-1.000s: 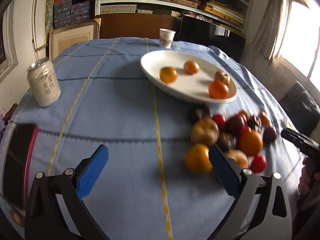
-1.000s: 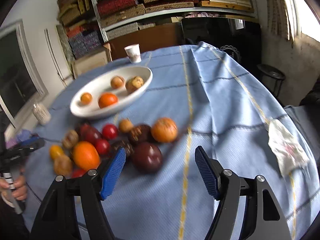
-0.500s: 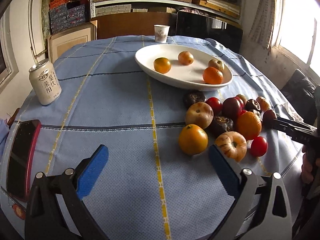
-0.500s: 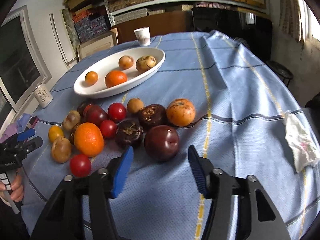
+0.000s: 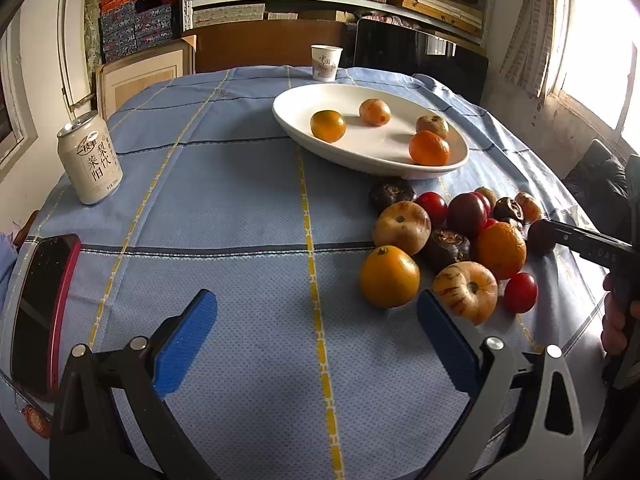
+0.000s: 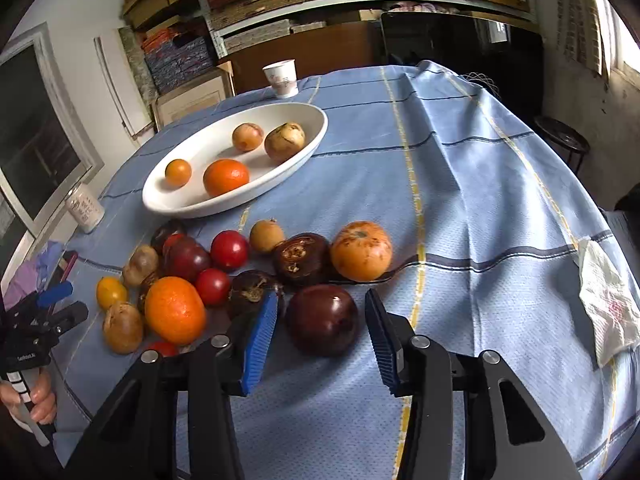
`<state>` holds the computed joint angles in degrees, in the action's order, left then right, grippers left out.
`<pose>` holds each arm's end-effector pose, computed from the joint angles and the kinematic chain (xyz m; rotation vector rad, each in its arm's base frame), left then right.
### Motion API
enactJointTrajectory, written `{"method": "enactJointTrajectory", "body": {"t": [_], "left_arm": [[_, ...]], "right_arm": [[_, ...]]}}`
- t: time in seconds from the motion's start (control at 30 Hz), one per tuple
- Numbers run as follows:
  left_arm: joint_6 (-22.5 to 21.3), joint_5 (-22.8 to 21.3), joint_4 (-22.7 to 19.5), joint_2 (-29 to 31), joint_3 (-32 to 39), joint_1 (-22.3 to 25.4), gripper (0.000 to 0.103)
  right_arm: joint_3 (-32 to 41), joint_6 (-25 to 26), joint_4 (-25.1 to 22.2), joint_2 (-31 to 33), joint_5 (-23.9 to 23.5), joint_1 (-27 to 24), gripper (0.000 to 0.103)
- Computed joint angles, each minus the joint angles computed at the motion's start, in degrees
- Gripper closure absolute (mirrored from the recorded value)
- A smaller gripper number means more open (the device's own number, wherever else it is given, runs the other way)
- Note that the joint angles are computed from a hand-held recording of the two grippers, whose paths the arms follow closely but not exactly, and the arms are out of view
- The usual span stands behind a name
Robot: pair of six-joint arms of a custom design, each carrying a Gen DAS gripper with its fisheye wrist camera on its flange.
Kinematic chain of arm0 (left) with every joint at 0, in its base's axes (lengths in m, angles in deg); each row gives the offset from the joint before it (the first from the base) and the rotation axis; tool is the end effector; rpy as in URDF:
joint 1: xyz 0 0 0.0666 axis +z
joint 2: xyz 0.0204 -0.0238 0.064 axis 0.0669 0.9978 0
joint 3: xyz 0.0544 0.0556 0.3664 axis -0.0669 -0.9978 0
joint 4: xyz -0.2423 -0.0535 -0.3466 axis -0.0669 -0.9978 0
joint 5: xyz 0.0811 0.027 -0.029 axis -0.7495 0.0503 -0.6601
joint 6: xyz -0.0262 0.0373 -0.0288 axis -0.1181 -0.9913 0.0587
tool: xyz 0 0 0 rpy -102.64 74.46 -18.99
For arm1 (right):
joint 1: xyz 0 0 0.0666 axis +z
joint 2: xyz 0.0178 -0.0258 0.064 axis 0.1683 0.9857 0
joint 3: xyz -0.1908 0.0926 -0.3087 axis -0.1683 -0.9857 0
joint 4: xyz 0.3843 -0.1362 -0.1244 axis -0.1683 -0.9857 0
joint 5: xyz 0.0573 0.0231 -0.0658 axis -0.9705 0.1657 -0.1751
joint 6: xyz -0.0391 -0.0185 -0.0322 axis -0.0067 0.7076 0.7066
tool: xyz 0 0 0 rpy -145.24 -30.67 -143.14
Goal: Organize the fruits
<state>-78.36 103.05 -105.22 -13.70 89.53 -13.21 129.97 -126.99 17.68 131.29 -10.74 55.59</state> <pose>0.4216 -0.1409 0.2624 0.7926 2.3065 -0.3942 0.2712 0.2511 0.2608 0.5987 2.3408 0.0687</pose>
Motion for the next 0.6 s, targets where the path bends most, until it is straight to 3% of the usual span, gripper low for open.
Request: {"method": "enactJointTrajectory", "body": {"t": [0.13, 0.37, 0.43, 0.47, 0.6], "left_arm": [[0.05, -0.01, -0.09, 0.10, 0.05, 0.07, 0.005], [0.22, -0.01, -1.07, 1.03, 0.81, 0.07, 0.005], [0.30, 0.20, -1.45, 1.32, 1.08, 0.17, 0.005], [0.37, 0.38, -1.75, 1.56, 1.29, 0.26, 0.005], [0.88, 1.97, -2.51, 2.29, 1.98, 0.66, 0.005]], "right_arm": [[-0.46, -0.19, 0.68, 0.06, -2.72, -1.24, 0.060], [-2.63, -0.25, 4.00, -1.91, -3.32, -1.45, 0.065], [-4.85, 0.12, 7.78, -4.02, -4.48, -1.82, 0.065], [-7.49, 0.11, 12.12, -6.38, -5.86, -2.34, 0.065], [-13.95, -4.59, 20.12, -12.08, -7.40, -3.78, 0.066]]}}
